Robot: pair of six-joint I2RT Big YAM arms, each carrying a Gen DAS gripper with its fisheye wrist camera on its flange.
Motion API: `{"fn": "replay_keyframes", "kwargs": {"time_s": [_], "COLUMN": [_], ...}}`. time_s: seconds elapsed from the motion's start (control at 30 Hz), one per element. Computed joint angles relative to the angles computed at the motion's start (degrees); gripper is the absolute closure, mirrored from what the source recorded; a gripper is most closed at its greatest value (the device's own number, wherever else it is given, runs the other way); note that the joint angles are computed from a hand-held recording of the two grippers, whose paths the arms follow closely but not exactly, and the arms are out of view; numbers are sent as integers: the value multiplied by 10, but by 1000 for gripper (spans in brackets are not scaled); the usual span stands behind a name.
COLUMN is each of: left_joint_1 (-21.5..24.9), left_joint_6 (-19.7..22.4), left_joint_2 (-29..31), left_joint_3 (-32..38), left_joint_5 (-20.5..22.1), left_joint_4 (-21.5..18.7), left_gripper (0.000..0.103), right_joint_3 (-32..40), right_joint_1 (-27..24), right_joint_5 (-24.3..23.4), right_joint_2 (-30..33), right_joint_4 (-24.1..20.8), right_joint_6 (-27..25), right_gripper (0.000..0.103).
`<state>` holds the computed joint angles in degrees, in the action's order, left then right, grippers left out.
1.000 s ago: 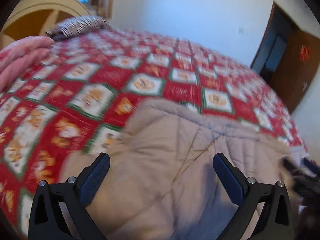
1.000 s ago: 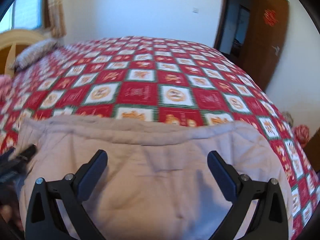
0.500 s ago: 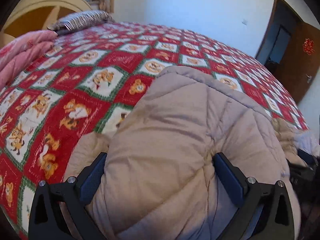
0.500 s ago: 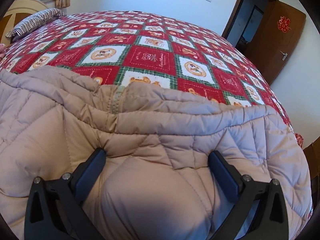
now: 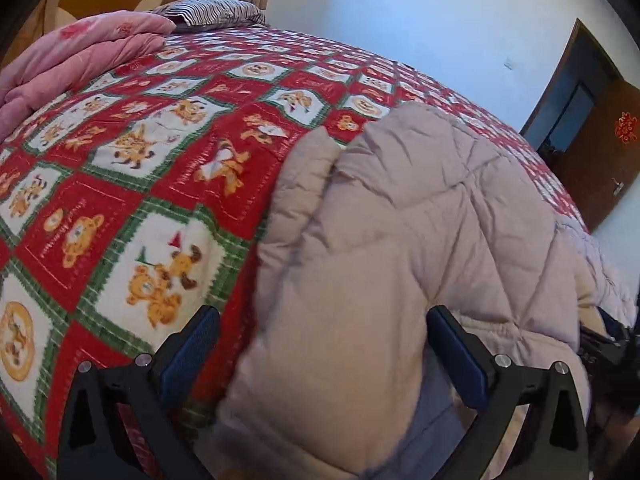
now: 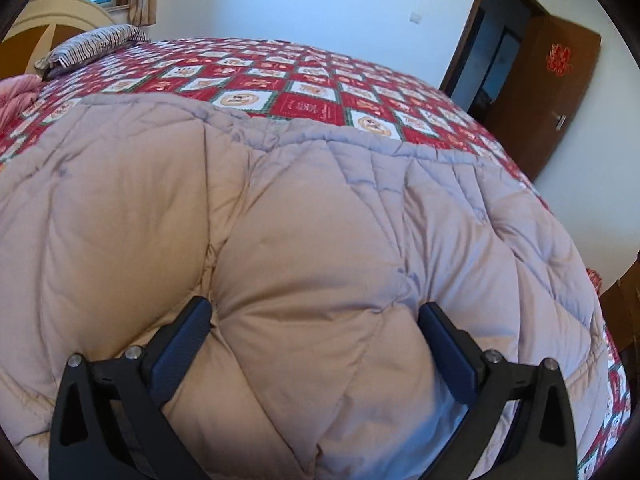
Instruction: Fold large clothes
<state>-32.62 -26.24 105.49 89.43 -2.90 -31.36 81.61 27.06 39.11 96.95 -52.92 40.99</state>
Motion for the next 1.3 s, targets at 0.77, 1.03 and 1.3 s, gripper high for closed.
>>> {"fn": "replay_keyframes", "kwargs": {"time_s": [0.77,1.03,1.3], "left_joint_1": [-7,-13,15], "left_joint_6": [-32,-32,-60], "left_joint_2": [-58,-105,-117], "left_joint_3": [-86,-124,-157], "left_joint_5": [89,134,185], "left_joint_4": [98,187,229], "left_gripper": [62,74,81], "right_joint_3": [-60,-79,-65], "right_joint_1": [82,71,70], "right_joint_5": [58,38,33], "right_joint_2": [-40,-50,-42], "right_joint_4": [-46,-4,-24], "right_joint_6": [77,56,68], "right_gripper": [0,0,0]}}
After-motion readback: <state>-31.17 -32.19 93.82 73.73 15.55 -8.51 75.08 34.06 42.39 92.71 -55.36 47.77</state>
